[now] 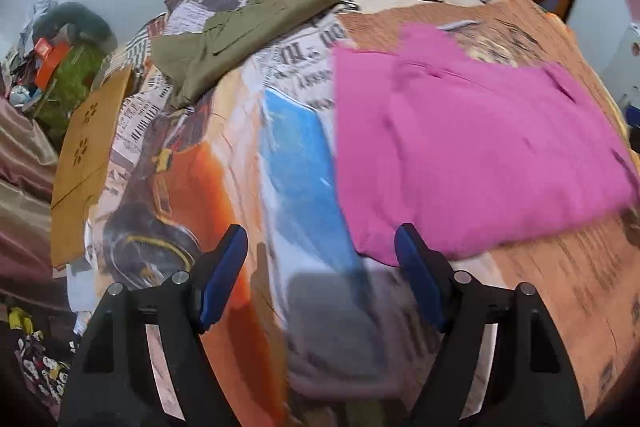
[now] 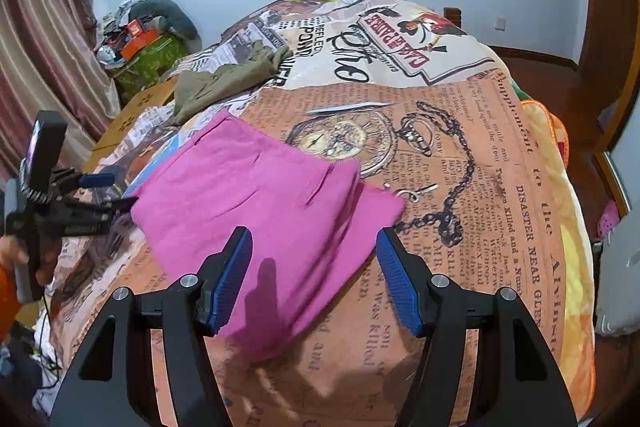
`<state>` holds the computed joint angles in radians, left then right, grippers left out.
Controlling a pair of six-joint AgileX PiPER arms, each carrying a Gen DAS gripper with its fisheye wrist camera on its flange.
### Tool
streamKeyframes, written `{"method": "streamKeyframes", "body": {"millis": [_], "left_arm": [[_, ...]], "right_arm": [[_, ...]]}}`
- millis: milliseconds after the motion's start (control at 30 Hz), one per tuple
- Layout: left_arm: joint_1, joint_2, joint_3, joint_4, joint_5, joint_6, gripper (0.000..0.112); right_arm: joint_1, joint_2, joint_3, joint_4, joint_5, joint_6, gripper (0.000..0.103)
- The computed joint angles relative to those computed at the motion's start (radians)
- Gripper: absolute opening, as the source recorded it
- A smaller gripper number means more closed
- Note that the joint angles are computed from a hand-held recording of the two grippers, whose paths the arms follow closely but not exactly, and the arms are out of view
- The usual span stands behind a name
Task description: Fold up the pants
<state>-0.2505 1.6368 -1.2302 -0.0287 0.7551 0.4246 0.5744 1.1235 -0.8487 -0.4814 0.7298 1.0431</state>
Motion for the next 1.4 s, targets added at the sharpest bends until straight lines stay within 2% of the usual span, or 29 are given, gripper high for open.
{"method": "streamKeyframes", "body": {"millis": [100, 167, 267, 400, 533, 600, 867, 1100, 1267, 1400], "left_arm": [[-0.006, -0.039, 0.042, -0.031, 0.011, 0.012, 0.076], [-0.022, -0.067, 0.078, -0.015, -0.012, -0.008, 0.076], [-0.028, -0.084, 0.108, 0.006, -0.047, -0.021, 0.076], [0.007, -0.071, 0.083, -0.025, -0.013, 0.011, 0.078], [0.016, -0.069, 0.043, -0.013, 0.014, 0.01, 0.078], [0.024, -0.065, 0.005, -0.053, 0.031, 0.036, 0.078], [-0.013, 0.053, -0.21, -0.168, 0.102, 0.051, 0.078], [-0.078, 0.187, -0.356, -0.159, 0.097, -0.02, 0.077], [-0.095, 0.276, -0.445, -0.174, 0.125, -0.022, 0.063], [-0.092, 0.338, -0.496, -0.214, 0.178, 0.011, 0.063]], "right_arm": [[0.013, 0.005, 0.007, 0.019, -0.014, -0.004, 0.058], [0.005, 0.018, 0.01, 0.052, -0.018, -0.036, 0.049], [-0.009, 0.045, 0.027, 0.08, -0.019, -0.068, 0.043], [-0.078, 0.035, 0.06, 0.203, -0.061, -0.169, 0.043], [-0.065, 0.018, 0.031, 0.181, -0.018, -0.16, 0.043], [-0.078, 0.007, 0.017, 0.183, -0.015, -0.172, 0.043], [-0.179, 0.057, -0.067, 0.199, -0.043, -0.286, 0.043], [-0.295, 0.164, -0.126, 0.318, -0.1, -0.493, 0.043], [-0.351, 0.229, -0.142, 0.429, -0.138, -0.639, 0.043], [-0.383, 0.28, -0.162, 0.521, -0.145, -0.751, 0.043]]}}
